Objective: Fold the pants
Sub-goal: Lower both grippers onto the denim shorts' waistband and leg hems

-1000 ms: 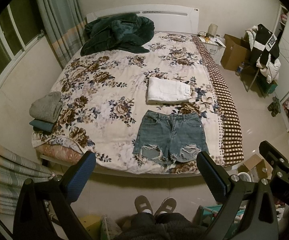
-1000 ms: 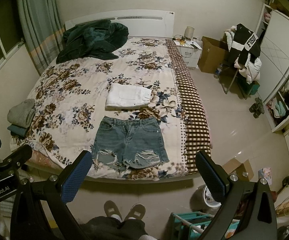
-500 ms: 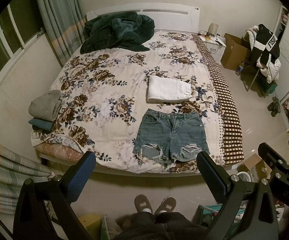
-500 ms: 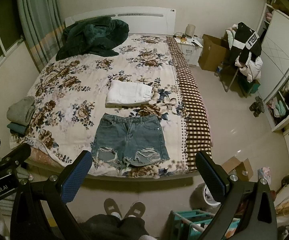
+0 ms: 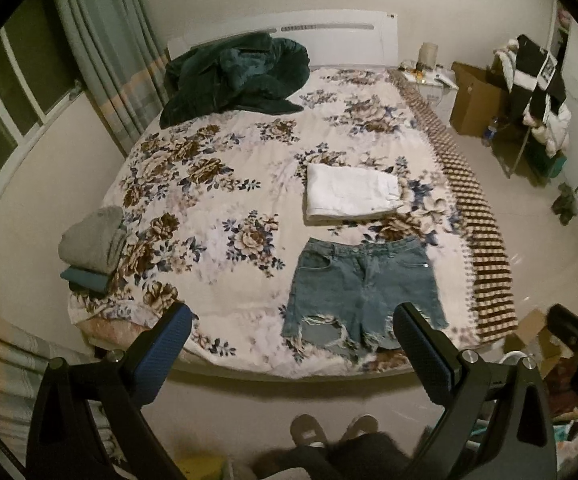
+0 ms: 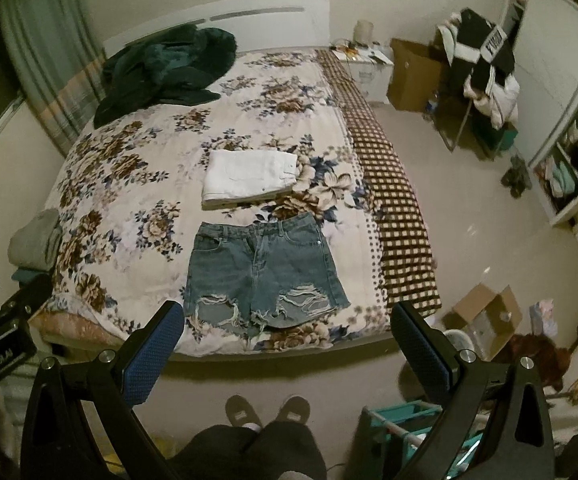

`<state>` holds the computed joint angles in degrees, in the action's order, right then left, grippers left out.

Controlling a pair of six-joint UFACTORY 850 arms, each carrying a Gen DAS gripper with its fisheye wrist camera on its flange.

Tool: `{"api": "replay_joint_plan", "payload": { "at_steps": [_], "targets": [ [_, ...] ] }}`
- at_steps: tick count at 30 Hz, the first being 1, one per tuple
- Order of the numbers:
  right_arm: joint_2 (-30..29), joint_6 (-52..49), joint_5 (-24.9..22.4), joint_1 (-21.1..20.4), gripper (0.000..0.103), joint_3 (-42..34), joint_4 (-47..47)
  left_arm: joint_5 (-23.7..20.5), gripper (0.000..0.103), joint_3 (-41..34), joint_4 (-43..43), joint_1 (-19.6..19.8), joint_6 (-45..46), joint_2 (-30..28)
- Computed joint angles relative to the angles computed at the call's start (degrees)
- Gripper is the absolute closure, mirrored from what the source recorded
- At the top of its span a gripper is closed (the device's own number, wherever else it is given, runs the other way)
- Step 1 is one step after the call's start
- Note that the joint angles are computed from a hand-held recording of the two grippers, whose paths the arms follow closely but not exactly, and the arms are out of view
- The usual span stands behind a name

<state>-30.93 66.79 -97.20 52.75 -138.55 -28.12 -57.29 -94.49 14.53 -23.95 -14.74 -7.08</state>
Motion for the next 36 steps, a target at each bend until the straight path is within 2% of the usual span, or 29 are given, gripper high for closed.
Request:
{"api": "replay_joint_plan", "payload": {
  "at_steps": [2,4,9,10,13,17,20,23,29,31,33,34,36],
  "targets": [
    [5.4,2.6,6.0,-3.0,0.0,11.3,3.0,-0.2,0.0,-2.2,1.8,-0.3,-1.5,-3.7],
    [8.7,3.2,11.2,-6.1,0.0,19.1,6.0,-0.9,0.0,-3.4,1.8,-0.8,-2.6,-6.4],
    [16.1,-2.1,25.2,-17.7,0.0,38.0,15.9,-4.2,0.0,-8.2,4.1,-4.3,-10.3,-15.9],
    [16.4,-3.4,27.0,-19.3,0.0,39.6,16.9,-5.1,0.0,-10.1,3.7,-4.8,-11.0,-18.2],
    [17.8,-11.7,33.8,-27.9,0.0,46.9,22.1,-7.2,0.0,-15.6,2.4,-7.7,-14.4,-26.0],
    [15.1,-22.7,38.6,-37.3,0.0,50.9,25.8,-8.7,0.0,-23.5,-1.2,-11.4,-16.1,-37.3],
    [12.4,-28.5,41.3,-42.8,0.0,52.9,26.1,-9.8,0.0,-29.9,-3.8,-14.1,-16.8,-46.4],
    [9.8,-32.8,44.6,-46.6,0.0,55.1,26.3,-10.3,0.0,-33.5,-5.5,-16.0,-17.9,-53.2],
    [4.1,-42.0,50.5,-49.4,0.0,57.7,27.2,-10.8,0.003,-35.2,-11.5,-17.5,-21.4,-61.6],
    [2.3,-44.5,51.2,-49.2,0.0,57.8,28.5,-10.2,0.003,-33.2,-12.9,-17.9,-22.3,-61.8],
    [-0.8,-47.7,51.3,-49.2,0.0,56.4,30.8,-4.8,0.004,-27.3,-11.1,-18.2,-25.3,-58.4],
    [-1.3,-48.4,51.5,-48.8,0.0,56.3,31.4,-3.8,0.005,-26.2,-10.5,-18.3,-25.7,-57.6],
    [-3.9,-50.5,51.6,-48.1,0.0,54.4,33.0,0.1,0.02,-23.2,-10.3,-18.4,-24.3,-55.3]
  ]
}}
